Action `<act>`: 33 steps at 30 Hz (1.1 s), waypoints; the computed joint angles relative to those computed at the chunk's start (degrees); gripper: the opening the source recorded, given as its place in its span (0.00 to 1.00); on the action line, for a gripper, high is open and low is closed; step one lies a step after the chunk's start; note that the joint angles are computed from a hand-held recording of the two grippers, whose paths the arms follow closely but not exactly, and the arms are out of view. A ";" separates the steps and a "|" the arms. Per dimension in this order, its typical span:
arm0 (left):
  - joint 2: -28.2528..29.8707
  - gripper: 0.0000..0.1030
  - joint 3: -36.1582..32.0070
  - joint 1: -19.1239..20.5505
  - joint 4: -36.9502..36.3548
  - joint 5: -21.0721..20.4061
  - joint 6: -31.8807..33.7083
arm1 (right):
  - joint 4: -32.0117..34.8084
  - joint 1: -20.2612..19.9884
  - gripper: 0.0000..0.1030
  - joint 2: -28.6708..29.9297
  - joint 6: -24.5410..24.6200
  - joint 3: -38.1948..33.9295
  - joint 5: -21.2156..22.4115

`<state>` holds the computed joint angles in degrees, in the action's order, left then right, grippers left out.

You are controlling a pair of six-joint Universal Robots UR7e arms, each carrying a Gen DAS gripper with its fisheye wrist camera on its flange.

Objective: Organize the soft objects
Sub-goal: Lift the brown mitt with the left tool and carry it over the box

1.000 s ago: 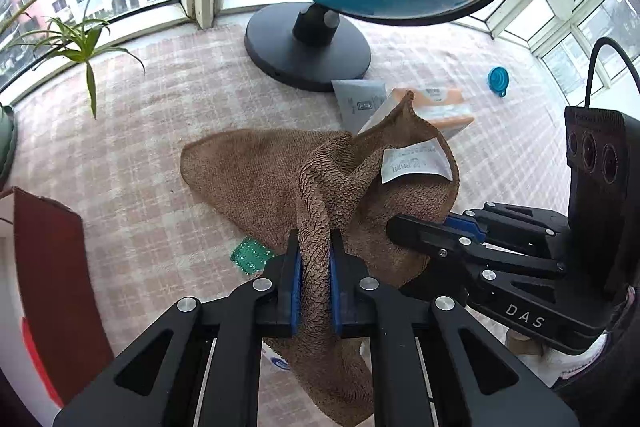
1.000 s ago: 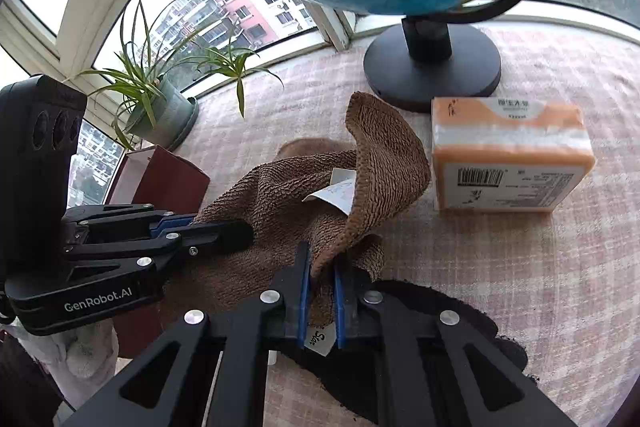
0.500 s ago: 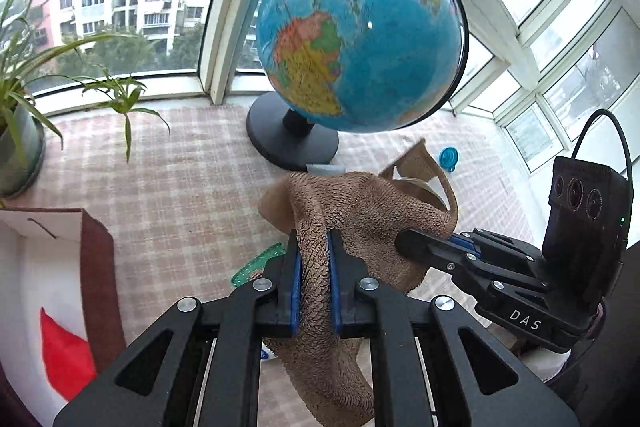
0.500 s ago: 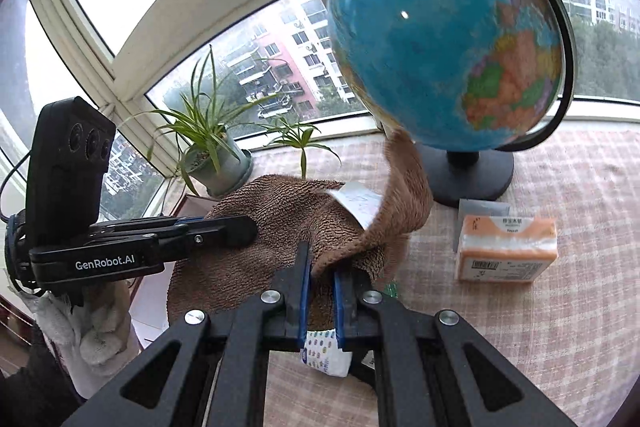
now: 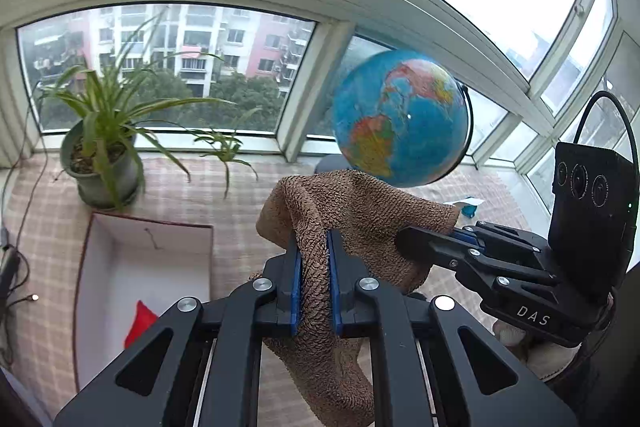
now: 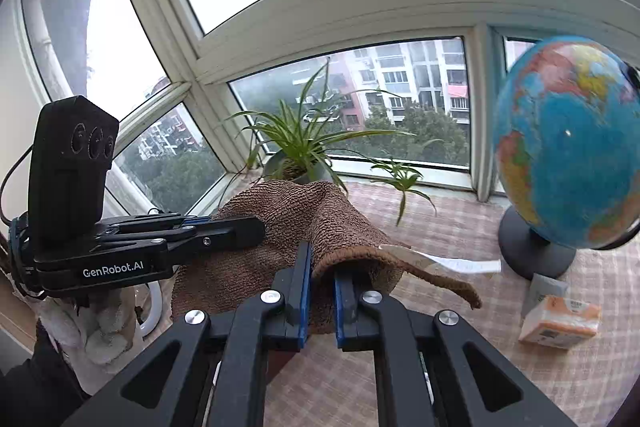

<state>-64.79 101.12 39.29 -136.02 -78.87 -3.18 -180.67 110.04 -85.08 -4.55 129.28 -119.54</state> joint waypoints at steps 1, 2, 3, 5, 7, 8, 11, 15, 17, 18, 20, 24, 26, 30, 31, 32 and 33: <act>-0.82 0.10 0.18 0.45 -0.07 0.88 0.00 | 0.14 0.56 0.09 1.59 -0.58 -1.25 0.12; -1.68 0.10 0.44 0.77 -0.07 1.82 -0.06 | 0.30 1.24 0.09 3.13 -0.88 -2.42 -0.01; -2.31 0.10 0.58 1.28 -0.13 2.70 -0.15 | 0.47 1.64 0.09 4.60 -1.25 -3.49 0.14; -3.30 0.10 0.53 2.47 0.46 3.94 -1.11 | 1.08 2.02 0.09 7.64 -1.79 -5.71 0.82; -4.02 0.10 0.61 3.72 0.47 5.33 -1.68 | 2.05 2.15 0.08 10.85 -2.08 -8.27 1.47; -4.21 0.10 0.59 4.43 0.51 5.59 -2.20 | 2.50 2.08 0.08 12.35 -2.30 -9.38 1.80; -4.54 0.10 0.68 6.27 0.48 6.96 -3.06 | 3.90 1.59 0.09 16.46 -3.09 -12.29 2.46; -4.31 0.10 0.97 8.48 0.92 8.45 -4.13 | 5.73 0.67 0.09 20.95 -3.88 -15.48 2.56; -3.92 0.10 0.94 9.45 1.41 8.34 -4.50 | 6.55 0.16 0.09 22.68 -3.98 -16.83 2.43; -3.61 0.10 0.74 9.93 1.73 8.43 -4.82 | 6.85 -0.10 0.09 23.24 -4.04 -17.18 2.35; -3.16 0.10 0.57 10.76 2.17 8.47 -5.03 | 7.46 -0.71 0.09 24.20 -4.13 -17.76 2.46; -2.20 0.10 0.08 12.07 2.87 7.97 -6.00 | 8.62 -1.57 0.09 25.67 -4.16 -18.71 2.35; -1.67 0.10 -0.12 12.44 3.13 8.28 -6.40 | 9.04 -2.02 0.09 26.14 -4.19 -18.97 2.53; -0.37 0.10 -0.79 13.20 3.56 8.96 -7.02 | 9.59 -2.70 0.09 27.14 -3.86 -19.78 2.65; -0.13 0.10 -0.87 13.28 3.58 9.27 -6.99 | 9.60 -2.82 0.09 27.33 -3.89 -19.93 2.64; 0.11 0.10 -0.96 13.29 3.63 9.70 -7.06 | 9.71 -2.90 0.11 27.44 -3.87 -20.07 2.72; 0.42 0.10 -1.13 13.38 3.71 10.11 -7.12 | 9.90 -3.04 0.13 27.48 -3.75 -20.17 2.93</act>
